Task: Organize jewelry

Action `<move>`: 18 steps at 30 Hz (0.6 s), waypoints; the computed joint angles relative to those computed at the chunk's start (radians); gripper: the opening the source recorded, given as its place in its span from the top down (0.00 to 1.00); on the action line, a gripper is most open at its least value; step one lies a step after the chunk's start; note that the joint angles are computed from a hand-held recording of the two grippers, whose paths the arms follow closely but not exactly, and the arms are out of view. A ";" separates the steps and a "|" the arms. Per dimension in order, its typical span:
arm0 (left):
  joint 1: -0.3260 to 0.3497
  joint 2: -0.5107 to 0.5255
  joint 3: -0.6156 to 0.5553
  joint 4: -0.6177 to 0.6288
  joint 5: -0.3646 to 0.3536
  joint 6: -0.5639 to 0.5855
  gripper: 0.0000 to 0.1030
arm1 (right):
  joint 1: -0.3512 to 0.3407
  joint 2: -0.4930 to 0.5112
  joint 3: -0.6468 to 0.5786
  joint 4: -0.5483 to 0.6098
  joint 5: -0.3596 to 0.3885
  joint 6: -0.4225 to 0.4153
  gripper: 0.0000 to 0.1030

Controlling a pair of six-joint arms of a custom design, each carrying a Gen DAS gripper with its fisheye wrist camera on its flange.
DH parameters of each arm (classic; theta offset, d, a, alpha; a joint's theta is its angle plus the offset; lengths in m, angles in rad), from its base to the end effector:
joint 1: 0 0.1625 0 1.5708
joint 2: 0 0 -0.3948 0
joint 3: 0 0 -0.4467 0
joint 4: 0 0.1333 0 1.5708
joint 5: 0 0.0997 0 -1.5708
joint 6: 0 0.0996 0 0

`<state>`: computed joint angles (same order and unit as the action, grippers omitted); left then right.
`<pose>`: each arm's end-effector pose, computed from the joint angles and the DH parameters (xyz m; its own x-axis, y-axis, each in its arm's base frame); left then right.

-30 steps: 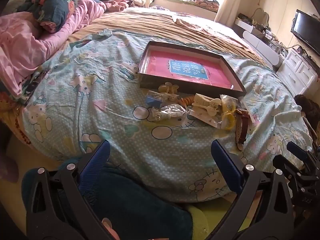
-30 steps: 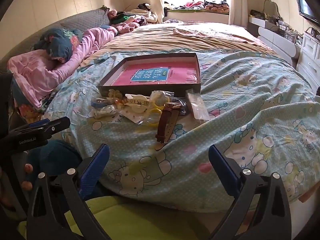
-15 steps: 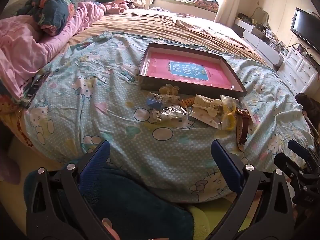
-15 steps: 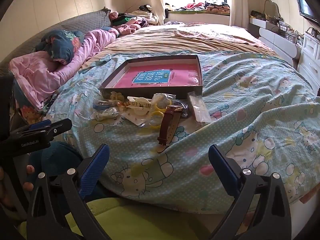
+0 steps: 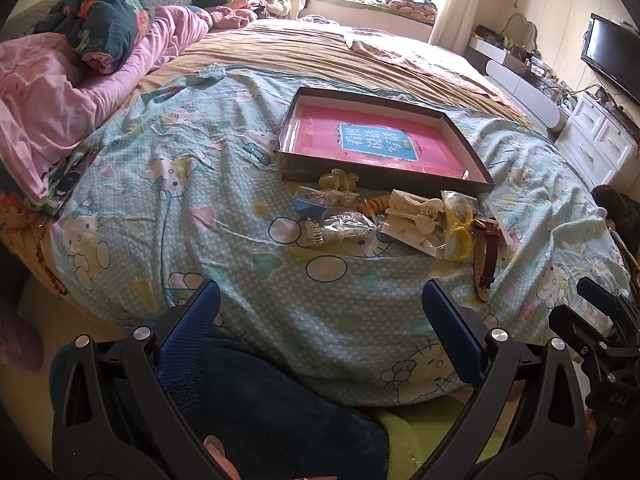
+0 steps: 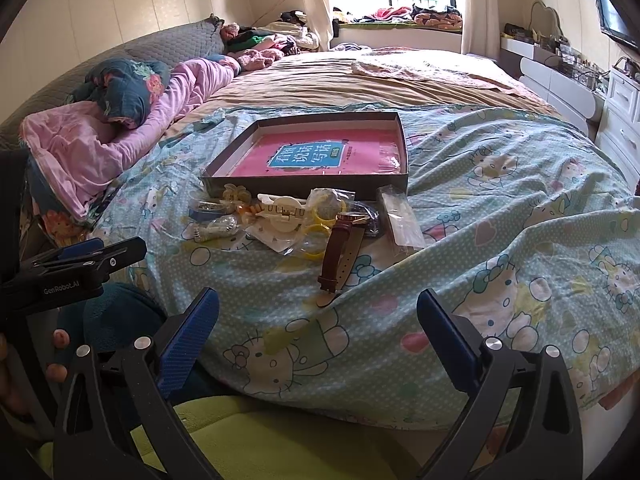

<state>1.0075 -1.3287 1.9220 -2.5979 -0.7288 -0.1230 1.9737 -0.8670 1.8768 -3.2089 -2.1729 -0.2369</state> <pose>-0.1360 -0.6041 0.2778 -0.7844 -0.0043 -0.6202 0.3912 0.7725 -0.5002 0.3146 -0.5421 0.0775 -0.7894 -0.1911 0.5834 -0.5169 0.7195 -0.4638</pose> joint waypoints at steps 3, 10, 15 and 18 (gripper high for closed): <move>0.000 0.000 0.000 -0.002 0.000 0.002 0.08 | 0.000 0.001 0.000 -0.001 0.000 0.001 0.04; 0.000 0.000 0.001 -0.005 0.001 0.005 0.08 | 0.002 0.000 0.001 -0.003 0.000 -0.002 0.04; 0.000 0.000 0.000 -0.004 0.002 0.004 0.08 | 0.005 0.001 0.001 -0.009 0.000 -0.008 0.04; 0.000 0.001 0.000 -0.003 0.004 0.002 0.08 | 0.006 0.002 0.001 -0.012 0.000 -0.013 0.04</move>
